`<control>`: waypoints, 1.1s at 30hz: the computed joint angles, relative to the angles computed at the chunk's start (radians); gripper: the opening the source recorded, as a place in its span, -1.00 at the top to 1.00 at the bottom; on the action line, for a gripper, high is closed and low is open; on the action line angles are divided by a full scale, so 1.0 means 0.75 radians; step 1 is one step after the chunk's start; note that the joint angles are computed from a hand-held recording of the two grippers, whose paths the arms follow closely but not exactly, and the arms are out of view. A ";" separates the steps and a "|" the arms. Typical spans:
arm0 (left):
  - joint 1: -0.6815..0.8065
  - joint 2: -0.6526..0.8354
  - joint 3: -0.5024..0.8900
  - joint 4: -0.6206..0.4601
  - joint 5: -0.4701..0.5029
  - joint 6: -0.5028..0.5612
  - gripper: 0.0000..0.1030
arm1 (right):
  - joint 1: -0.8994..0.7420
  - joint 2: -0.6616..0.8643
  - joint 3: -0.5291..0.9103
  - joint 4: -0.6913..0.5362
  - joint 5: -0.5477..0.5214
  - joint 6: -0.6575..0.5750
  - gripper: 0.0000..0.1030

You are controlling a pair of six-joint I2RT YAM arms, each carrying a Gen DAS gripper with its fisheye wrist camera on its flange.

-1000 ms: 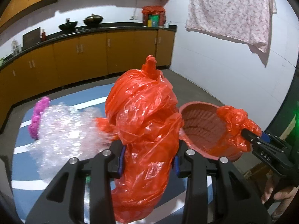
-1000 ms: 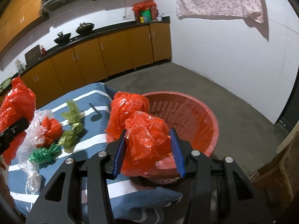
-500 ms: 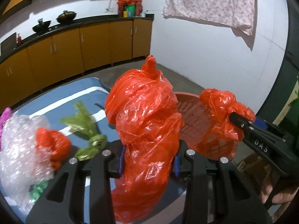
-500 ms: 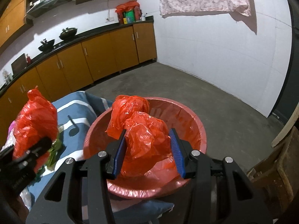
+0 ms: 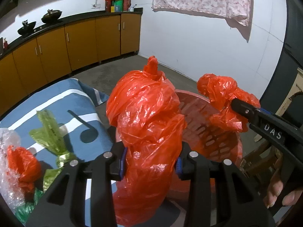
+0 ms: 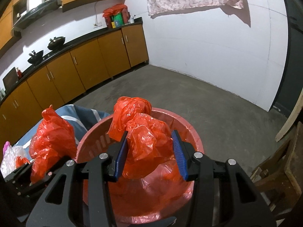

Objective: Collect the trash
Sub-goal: 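Carry both red bags over the orange basket and open both tools to drop them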

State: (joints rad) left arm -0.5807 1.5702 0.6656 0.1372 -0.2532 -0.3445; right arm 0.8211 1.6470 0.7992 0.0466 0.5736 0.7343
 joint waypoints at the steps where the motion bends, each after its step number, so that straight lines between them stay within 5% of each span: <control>1: 0.002 0.012 0.005 0.007 0.006 0.006 0.25 | -0.007 0.003 -0.006 0.008 -0.008 0.004 0.10; 10: -0.001 0.125 0.081 0.037 0.041 0.034 0.24 | -0.039 0.027 0.009 0.044 -0.056 -0.012 0.10; 15: 0.006 0.141 0.071 0.062 0.053 0.053 -0.11 | -0.056 -0.002 -0.033 0.097 -0.071 -0.011 -0.23; 24: 0.029 0.124 0.045 0.043 0.064 0.024 -0.22 | -0.071 -0.038 -0.080 0.077 -0.041 0.016 -0.26; 33: 0.026 -0.125 -0.080 -0.046 -0.020 -0.029 -0.32 | 0.007 -0.104 -0.090 0.009 0.042 0.000 -0.30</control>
State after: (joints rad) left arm -0.5609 1.4762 0.6054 0.1025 -0.2684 -0.3662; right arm 0.8267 1.5691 0.7320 0.0535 0.6048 0.7345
